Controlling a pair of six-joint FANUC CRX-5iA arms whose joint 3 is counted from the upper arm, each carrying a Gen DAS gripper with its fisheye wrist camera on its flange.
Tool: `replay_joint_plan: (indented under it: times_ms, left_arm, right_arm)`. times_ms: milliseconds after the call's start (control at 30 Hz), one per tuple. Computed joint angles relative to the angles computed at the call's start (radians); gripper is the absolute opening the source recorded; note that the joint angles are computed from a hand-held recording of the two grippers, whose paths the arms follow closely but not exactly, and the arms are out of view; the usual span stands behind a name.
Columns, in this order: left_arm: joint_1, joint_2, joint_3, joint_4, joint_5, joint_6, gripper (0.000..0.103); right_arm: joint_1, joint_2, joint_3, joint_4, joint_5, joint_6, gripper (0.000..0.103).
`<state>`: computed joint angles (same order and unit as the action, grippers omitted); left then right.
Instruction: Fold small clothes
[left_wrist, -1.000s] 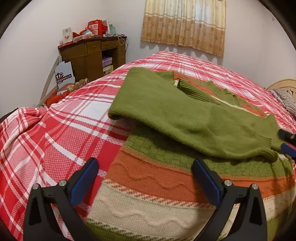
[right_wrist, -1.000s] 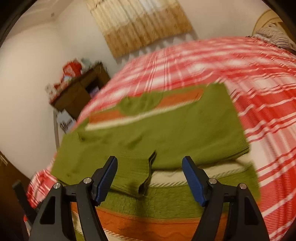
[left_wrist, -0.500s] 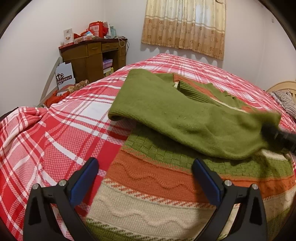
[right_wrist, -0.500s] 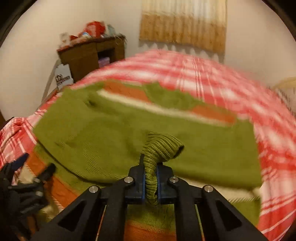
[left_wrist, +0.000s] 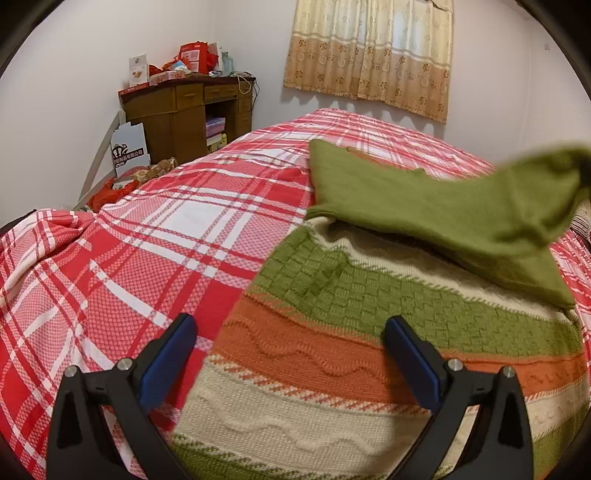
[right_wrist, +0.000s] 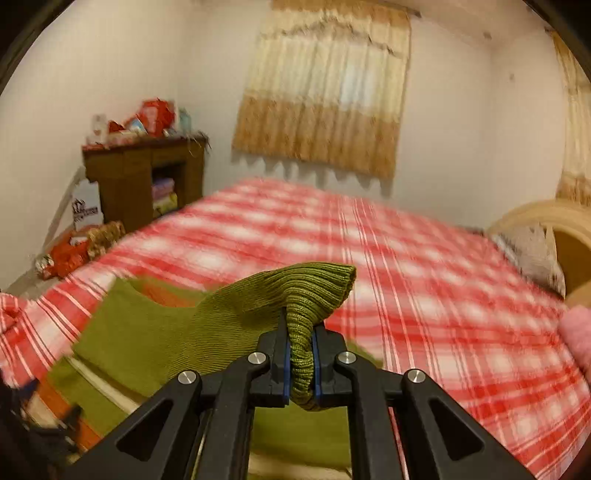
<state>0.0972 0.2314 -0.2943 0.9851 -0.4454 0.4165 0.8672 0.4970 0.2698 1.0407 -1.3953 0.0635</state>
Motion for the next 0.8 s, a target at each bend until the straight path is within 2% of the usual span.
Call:
replay_joint_plan:
  times_ms: [67, 133, 200, 233, 267, 333, 400, 467, 500, 533, 600, 733, 800]
  left_arm:
    - [-0.001, -0.001, -0.002, 0.003, 0.001, -0.002, 0.103]
    - [-0.001, -0.001, -0.002, 0.000, 0.003, -0.001, 0.103]
    - [-0.001, -0.001, -0.003, 0.002, 0.001, -0.002, 0.103]
    - [-0.001, -0.001, -0.003, 0.002, 0.001, -0.002, 0.103]
    - [-0.001, -0.001, -0.003, 0.002, 0.002, -0.001, 0.103]
    - [-0.001, -0.001, -0.001, -0.001, 0.002, 0.000, 0.103]
    - [-0.002, -0.001, -0.003, 0.002, 0.003, -0.001, 0.103]
    - [-0.003, -0.002, -0.004, 0.000, 0.005, 0.000, 0.103]
    - [-0.003, -0.002, -0.003, -0.004, 0.008, 0.002, 0.103]
    - [-0.003, -0.002, -0.003, -0.006, 0.009, 0.004, 0.103]
    - [-0.001, -0.001, 0.000, -0.010, 0.011, 0.007, 0.103]
    - [-0.002, -0.001, 0.000, -0.012, 0.010, 0.008, 0.103]
    - [0.000, 0.000, 0.002, -0.015, 0.009, 0.009, 0.103]
  right_arm:
    - [-0.009, -0.022, -0.059, -0.050, 0.020, -0.032, 0.008]
    - [-0.022, -0.073, -0.155, -0.109, 0.124, -0.095, 0.008]
    - [-0.032, -0.092, -0.195, -0.169, 0.161, -0.133, 0.011]
    - [-0.038, -0.089, -0.192, -0.218, 0.151, -0.146, 0.018]
    - [-0.044, -0.090, -0.195, -0.269, 0.137, -0.178, 0.033]
    - [-0.038, -0.132, -0.262, -0.259, 0.155, -0.275, 0.043]
    - [-0.014, -0.160, -0.289, -0.240, 0.047, -0.409, 0.043]
    - [0.022, -0.160, -0.280, -0.222, -0.139, -0.548, 0.043]
    - [0.041, -0.170, -0.290, -0.193, -0.197, -0.605, 0.043]
    - [0.048, -0.173, -0.291, -0.163, -0.204, -0.609, 0.043]
    - [0.054, -0.205, -0.323, -0.100, -0.094, -0.521, 0.043]
    - [0.038, -0.181, -0.290, -0.099, 0.115, -0.360, 0.043]
    - [0.028, -0.140, -0.248, -0.119, 0.167, -0.296, 0.043]
